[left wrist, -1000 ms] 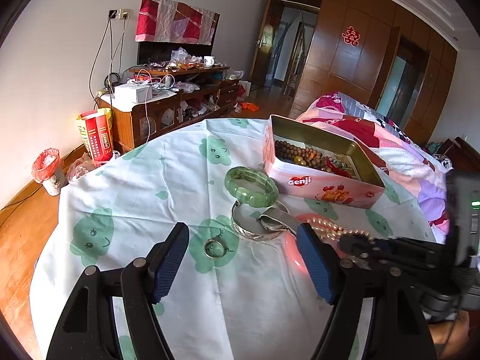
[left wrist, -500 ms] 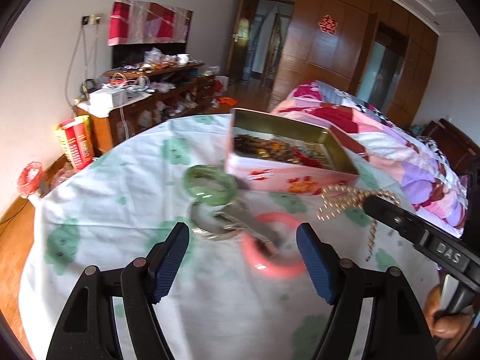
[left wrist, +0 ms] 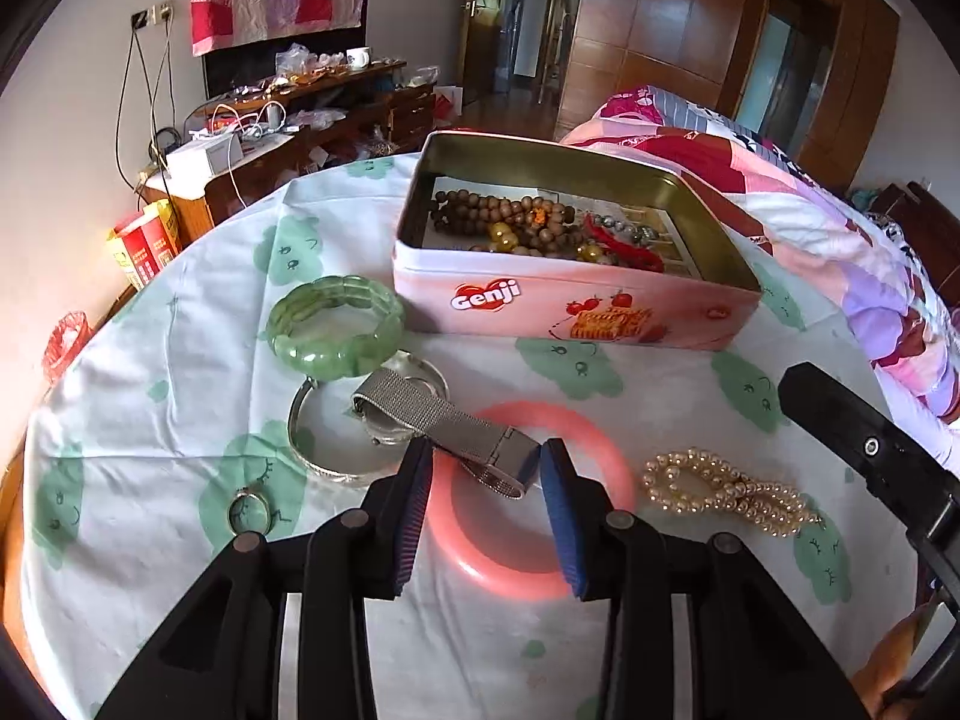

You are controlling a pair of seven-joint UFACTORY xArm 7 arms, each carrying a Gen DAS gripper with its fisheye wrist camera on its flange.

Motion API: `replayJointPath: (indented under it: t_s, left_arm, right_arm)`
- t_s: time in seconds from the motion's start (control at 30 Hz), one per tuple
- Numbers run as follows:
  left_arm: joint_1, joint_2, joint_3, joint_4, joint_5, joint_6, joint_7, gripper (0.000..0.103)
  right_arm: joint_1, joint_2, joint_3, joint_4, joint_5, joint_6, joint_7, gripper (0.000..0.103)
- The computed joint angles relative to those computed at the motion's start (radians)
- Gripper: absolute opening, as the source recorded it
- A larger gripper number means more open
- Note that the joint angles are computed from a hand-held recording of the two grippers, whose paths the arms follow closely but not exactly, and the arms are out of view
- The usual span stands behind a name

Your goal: Organize jewelry

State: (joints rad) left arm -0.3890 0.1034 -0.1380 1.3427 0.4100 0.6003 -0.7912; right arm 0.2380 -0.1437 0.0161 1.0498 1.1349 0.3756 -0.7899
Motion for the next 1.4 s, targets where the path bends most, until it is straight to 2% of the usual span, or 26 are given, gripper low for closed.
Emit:
replayJointPath:
  t_s: [0.07, 0.1, 0.17, 0.27, 0.4, 0.53, 0.6, 0.67, 0.73, 0.83, 0.9, 0.97, 1.0, 1.07, 1.13, 1.17, 1.2, 1.23, 1.3, 1.4]
  left_arm:
    - [0.008, -0.018, 0.003, -0.029, -0.016, -0.036, -0.009, 0.026]
    - [0.017, -0.028, 0.001, -0.048, -0.047, -0.069, 0.009, 0.015]
    - [0.029, -0.053, -0.004, -0.086, -0.095, -0.116, 0.048, 0.006]
    - [0.039, -0.094, -0.007, -0.136, -0.059, -0.164, 0.03, 0.0]
    - [0.069, -0.17, -0.015, -0.219, -0.027, -0.252, 0.016, 0.0]
    - [0.101, -0.196, -0.025, -0.242, -0.065, -0.273, 0.049, 0.0]
    - [0.108, -0.188, -0.031, -0.227, -0.092, -0.243, 0.069, 0.0]
    - [0.103, -0.181, -0.025, -0.22, -0.171, -0.225, 0.116, 0.0]
    - [0.11, -0.18, -0.028, -0.222, -0.173, -0.216, 0.105, 0.001]
    - [0.127, -0.181, -0.042, -0.211, -0.062, -0.167, 0.027, 0.001]
    - [0.134, -0.193, -0.044, -0.216, -0.011, -0.148, -0.004, 0.001]
    - [0.138, -0.212, -0.037, -0.238, -0.024, -0.166, 0.005, 0.003]
    - [0.14, -0.22, -0.033, -0.249, -0.038, -0.179, 0.013, 0.005]
    - [0.147, -0.233, -0.033, -0.264, -0.053, -0.196, 0.021, 0.024]
    - [0.171, -0.247, -0.045, -0.283, -0.011, -0.23, -0.032, 0.068]
    - [0.188, -0.255, -0.055, -0.296, 0.027, -0.256, -0.077, 0.073]
    - [0.206, -0.261, -0.066, -0.305, 0.065, -0.279, -0.125, 0.074]
    - [0.215, -0.261, -0.071, -0.307, 0.078, -0.29, -0.146, 0.074]
    - [0.204, -0.248, -0.064, -0.293, 0.046, -0.272, -0.103, 0.074]
    - [0.213, -0.237, -0.078, -0.276, 0.11, -0.233, -0.129, 0.074]
  right_arm:
    - [0.0, -0.002, -0.006, -0.001, 0.022, 0.009, -0.013, 0.016]
    - [-0.004, 0.001, -0.009, 0.001, 0.024, 0.018, -0.005, 0.016]
    - [-0.013, 0.006, -0.01, 0.002, 0.015, 0.039, 0.02, 0.016]
    - [-0.032, 0.009, -0.011, 0.006, -0.032, 0.088, 0.065, 0.02]
    - [-0.053, -0.004, -0.007, 0.003, -0.165, 0.127, 0.113, 0.04]
    - [-0.06, -0.01, -0.001, 0.003, -0.311, 0.136, 0.146, 0.043]
    - [-0.06, 0.001, 0.0, 0.015, -0.376, 0.162, 0.158, 0.043]
    - [-0.06, 0.009, 0.014, 0.019, -0.45, 0.155, 0.196, 0.043]
    - [-0.04, 0.01, 0.005, 0.029, -0.396, 0.172, 0.153, 0.043]
    - [-0.008, 0.022, 0.005, 0.056, -0.278, 0.194, 0.052, 0.043]
    - [0.002, 0.055, 0.027, 0.092, -0.283, 0.197, 0.04, 0.043]
    - [0.006, 0.109, 0.051, 0.145, -0.317, 0.225, 0.052, 0.043]
    - [0.008, 0.145, 0.066, 0.177, -0.368, 0.236, 0.084, 0.043]
    - [0.007, 0.185, 0.088, 0.207, -0.439, 0.241, 0.119, 0.043]
    - [0.027, 0.216, 0.086, 0.219, -0.529, 0.229, 0.164, 0.041]
    - [0.002, 0.22, 0.111, 0.223, -0.519, 0.233, 0.162, 0.036]
    - [-0.006, 0.218, 0.115, 0.222, -0.501, 0.238, 0.155, 0.026]
    - [-0.012, 0.208, 0.116, 0.211, -0.492, 0.221, 0.152, 0.021]
    - [-0.03, 0.187, 0.116, 0.199, -0.401, 0.228, 0.099, 0.02]
    - [-0.043, 0.15, 0.104, 0.18, -0.272, 0.232, 0.035, 0.02]
